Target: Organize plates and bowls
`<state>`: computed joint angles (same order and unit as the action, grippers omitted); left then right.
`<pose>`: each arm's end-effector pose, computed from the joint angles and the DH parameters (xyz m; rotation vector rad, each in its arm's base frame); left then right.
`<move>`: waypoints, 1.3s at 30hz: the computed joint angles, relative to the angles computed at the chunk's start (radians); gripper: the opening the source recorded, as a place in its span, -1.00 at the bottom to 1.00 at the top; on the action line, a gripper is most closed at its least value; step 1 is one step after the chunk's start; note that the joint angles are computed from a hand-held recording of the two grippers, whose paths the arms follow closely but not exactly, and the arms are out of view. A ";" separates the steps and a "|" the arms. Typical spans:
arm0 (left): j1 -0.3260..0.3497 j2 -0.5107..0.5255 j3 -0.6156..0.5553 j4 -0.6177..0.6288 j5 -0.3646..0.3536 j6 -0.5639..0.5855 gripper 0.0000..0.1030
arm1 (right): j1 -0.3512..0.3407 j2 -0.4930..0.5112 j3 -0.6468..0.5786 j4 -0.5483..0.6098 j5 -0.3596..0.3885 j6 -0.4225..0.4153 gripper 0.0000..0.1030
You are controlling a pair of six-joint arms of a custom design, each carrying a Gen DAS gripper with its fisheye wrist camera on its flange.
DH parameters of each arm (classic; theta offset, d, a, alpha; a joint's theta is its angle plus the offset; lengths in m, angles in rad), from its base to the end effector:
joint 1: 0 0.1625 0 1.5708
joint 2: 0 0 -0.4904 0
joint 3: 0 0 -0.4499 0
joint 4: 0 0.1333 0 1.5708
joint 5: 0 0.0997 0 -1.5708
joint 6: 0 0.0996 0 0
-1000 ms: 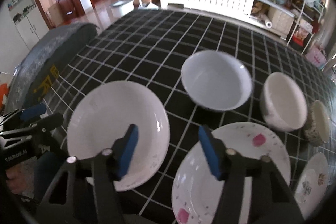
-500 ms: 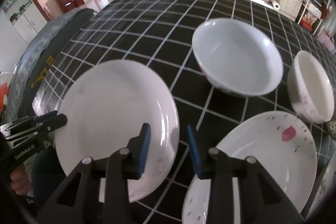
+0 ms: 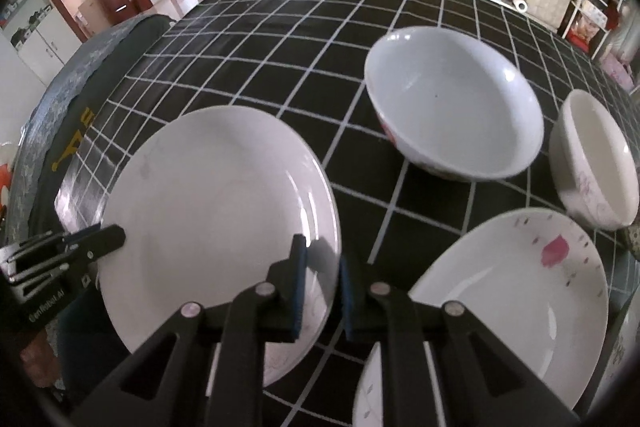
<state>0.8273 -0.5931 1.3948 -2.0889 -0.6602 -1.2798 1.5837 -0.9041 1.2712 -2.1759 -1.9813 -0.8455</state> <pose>-0.3842 -0.7310 0.0268 -0.4575 2.2760 -0.7858 0.1044 -0.8403 0.3212 1.0512 -2.4568 0.0672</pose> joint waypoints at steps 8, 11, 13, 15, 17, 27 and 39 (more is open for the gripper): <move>-0.009 0.002 0.003 0.011 0.034 -0.009 -0.81 | -0.008 0.013 -0.027 0.043 0.008 0.049 -0.67; -0.027 -0.011 0.023 0.029 0.066 -0.036 -0.81 | -0.009 -0.011 -0.022 0.029 0.046 0.041 -0.67; -0.038 -0.014 0.017 0.082 0.077 -0.074 -0.81 | -0.013 -0.030 -0.027 0.033 0.070 0.046 -0.67; -0.048 -0.017 0.003 0.147 0.076 -0.122 -0.81 | -0.018 -0.046 -0.027 0.030 0.085 0.048 -0.67; -0.058 -0.011 -0.027 0.213 0.063 -0.158 -0.81 | -0.025 -0.064 -0.027 0.028 0.094 0.057 -0.67; -0.105 0.083 -0.133 -0.006 0.046 0.125 -0.81 | -0.074 -0.138 -0.018 0.011 0.121 0.105 -0.67; -0.089 0.285 -0.420 -0.005 -0.047 0.362 -0.81 | -0.153 -0.156 -0.070 -0.001 0.117 0.143 -0.67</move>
